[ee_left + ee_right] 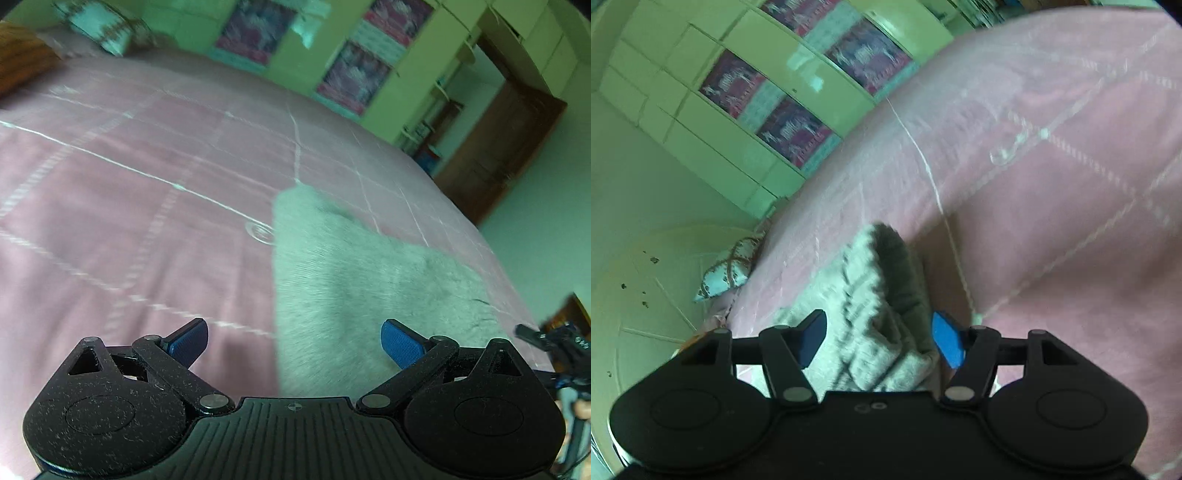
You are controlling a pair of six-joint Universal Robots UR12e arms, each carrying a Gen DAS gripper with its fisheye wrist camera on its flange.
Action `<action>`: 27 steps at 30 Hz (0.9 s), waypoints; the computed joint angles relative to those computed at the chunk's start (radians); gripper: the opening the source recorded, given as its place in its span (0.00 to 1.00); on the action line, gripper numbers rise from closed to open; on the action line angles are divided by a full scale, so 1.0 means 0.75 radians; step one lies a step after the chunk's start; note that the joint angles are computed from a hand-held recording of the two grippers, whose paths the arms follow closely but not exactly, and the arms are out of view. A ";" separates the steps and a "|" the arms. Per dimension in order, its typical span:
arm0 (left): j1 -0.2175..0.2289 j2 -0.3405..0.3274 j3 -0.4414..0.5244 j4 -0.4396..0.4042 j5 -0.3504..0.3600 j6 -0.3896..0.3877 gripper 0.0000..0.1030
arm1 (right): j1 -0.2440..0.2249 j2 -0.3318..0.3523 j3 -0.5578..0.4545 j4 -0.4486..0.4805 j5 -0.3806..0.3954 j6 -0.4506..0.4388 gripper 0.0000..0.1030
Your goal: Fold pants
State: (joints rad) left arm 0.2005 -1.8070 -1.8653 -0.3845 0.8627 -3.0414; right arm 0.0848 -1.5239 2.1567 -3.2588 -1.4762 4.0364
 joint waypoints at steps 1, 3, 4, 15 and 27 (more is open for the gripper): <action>-0.008 -0.015 0.016 -0.019 -0.016 -0.002 0.97 | -0.004 0.009 0.001 -0.001 0.019 0.016 0.56; -0.017 -0.050 0.045 -0.040 -0.054 -0.040 0.97 | -0.007 0.024 0.008 -0.007 0.040 0.060 0.56; -0.021 -0.069 0.064 -0.067 -0.073 -0.060 0.96 | -0.014 0.023 0.016 -0.018 0.056 0.072 0.56; 0.000 -0.248 0.219 -0.232 -0.393 -0.323 0.94 | -0.102 0.090 0.032 -0.186 0.288 0.143 0.57; -0.098 -0.320 0.373 -0.425 -0.248 -0.212 0.41 | -0.109 0.134 -0.056 -0.052 0.382 0.041 0.60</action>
State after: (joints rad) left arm 0.1269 -2.0469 -1.5853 -0.7034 0.6765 -3.2002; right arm 0.0034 -1.4237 2.1147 -3.2974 -1.1900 4.0675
